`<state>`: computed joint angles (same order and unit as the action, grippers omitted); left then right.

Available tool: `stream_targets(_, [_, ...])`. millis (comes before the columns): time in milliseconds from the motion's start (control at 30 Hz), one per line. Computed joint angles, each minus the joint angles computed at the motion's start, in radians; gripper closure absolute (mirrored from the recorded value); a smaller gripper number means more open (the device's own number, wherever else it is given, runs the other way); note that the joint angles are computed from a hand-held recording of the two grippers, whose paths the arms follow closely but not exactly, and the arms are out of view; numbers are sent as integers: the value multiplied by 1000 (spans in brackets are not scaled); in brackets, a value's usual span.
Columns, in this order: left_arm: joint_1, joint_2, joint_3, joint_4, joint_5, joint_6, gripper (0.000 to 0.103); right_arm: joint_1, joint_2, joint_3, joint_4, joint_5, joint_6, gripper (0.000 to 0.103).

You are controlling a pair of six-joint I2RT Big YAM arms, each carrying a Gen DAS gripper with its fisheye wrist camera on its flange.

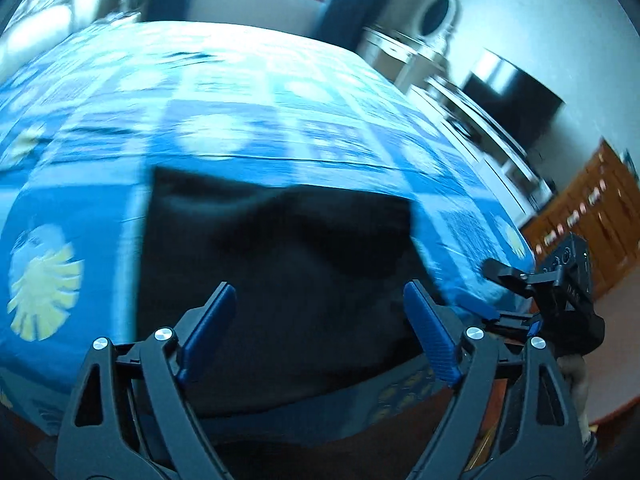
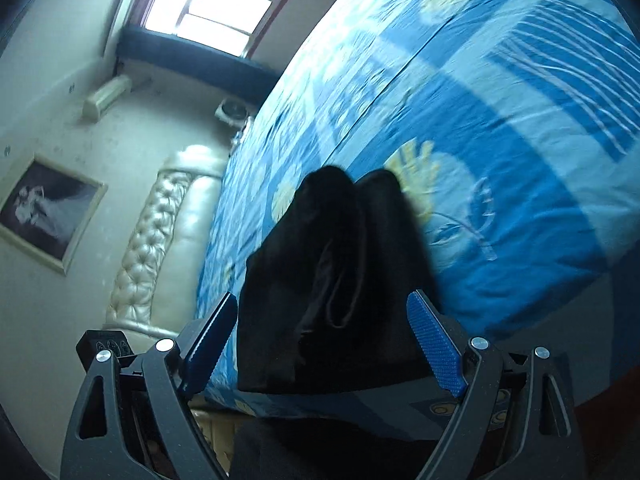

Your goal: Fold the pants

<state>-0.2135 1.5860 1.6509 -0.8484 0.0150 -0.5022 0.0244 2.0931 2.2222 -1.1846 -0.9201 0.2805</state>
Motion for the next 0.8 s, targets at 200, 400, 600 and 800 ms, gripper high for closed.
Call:
stream_targets(200, [128,-117,-184,44,19,-96,18,49,141,244,-194,68,-55,17])
stream_targets(400, [191,-164,-280,70,70,-144,18,72,177,264,-199,50,5,28])
stream_targets(600, [190,-166,-313,109,137,-162,18,93,209,378,-305,154,-97,90])
stream_targets(800, [170,-164,-303,119,140,-147,15,88,111,278,-174,177,-124,92])
